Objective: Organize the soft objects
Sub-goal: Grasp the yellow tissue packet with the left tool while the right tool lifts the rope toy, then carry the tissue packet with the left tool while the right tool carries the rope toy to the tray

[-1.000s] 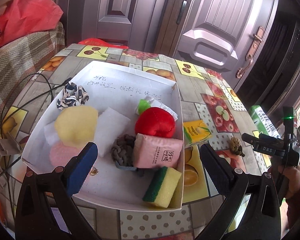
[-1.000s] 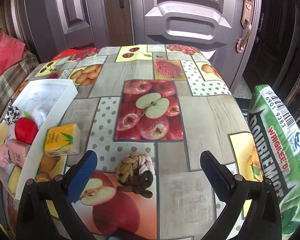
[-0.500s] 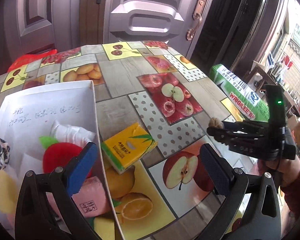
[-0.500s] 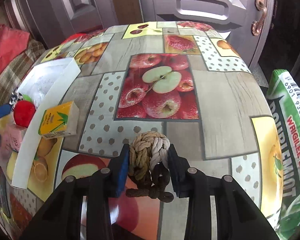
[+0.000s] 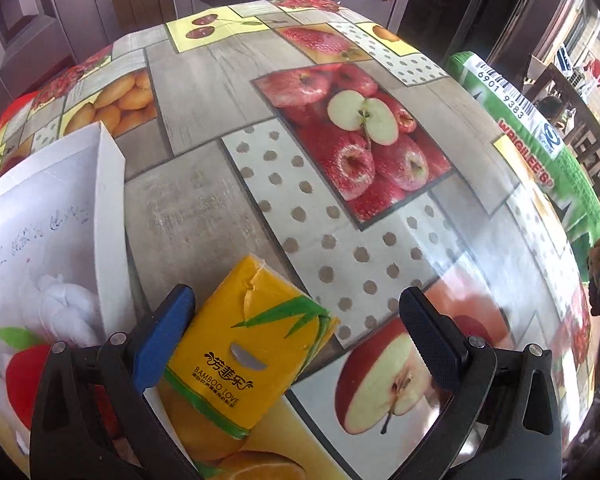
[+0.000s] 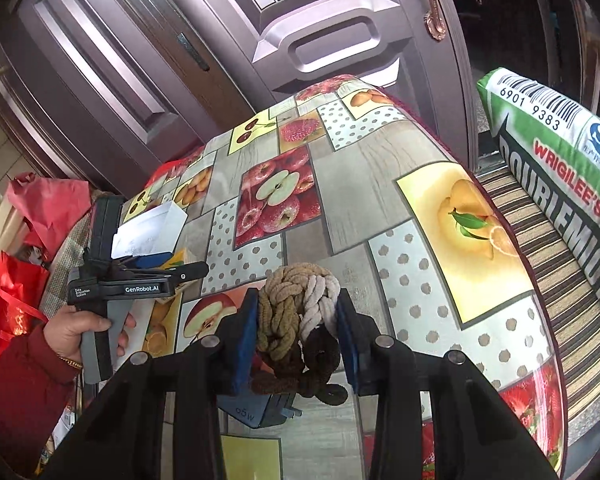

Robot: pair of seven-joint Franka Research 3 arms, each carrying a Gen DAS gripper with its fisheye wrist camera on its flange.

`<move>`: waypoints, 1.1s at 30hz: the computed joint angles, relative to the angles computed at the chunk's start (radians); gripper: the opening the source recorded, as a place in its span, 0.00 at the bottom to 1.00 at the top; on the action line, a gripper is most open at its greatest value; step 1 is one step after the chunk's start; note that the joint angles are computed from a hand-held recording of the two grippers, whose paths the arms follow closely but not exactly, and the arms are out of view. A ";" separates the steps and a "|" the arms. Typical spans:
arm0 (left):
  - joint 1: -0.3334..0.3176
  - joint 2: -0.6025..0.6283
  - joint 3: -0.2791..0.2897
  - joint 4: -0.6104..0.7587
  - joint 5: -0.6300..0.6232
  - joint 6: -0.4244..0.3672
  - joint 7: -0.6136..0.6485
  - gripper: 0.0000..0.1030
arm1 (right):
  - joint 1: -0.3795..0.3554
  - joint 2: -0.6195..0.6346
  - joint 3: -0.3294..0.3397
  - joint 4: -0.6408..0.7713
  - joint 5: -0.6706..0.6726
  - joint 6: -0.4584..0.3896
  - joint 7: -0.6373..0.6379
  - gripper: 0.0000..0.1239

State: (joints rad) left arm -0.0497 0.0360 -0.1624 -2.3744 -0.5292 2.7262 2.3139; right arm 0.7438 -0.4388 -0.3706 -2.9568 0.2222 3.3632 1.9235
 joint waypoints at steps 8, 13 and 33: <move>-0.068 -0.170 0.024 -0.159 -0.103 0.008 0.177 1.00 | 0.012 -0.042 -0.001 -0.024 -0.005 0.014 0.017 0.29; -0.098 -0.135 0.049 -0.132 -0.020 0.044 0.050 1.00 | -0.007 -0.046 0.033 -0.027 -0.001 0.027 0.031 0.29; -0.286 -0.294 0.162 -0.299 -0.118 0.230 -0.057 0.48 | -0.230 -0.103 0.341 -0.020 0.067 0.022 0.042 0.29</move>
State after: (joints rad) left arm -0.3361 -0.2584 -0.0002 -2.6735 -0.6477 2.9562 2.2569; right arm 0.5140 -0.5415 -0.0291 -2.9764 0.2895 3.3850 1.9656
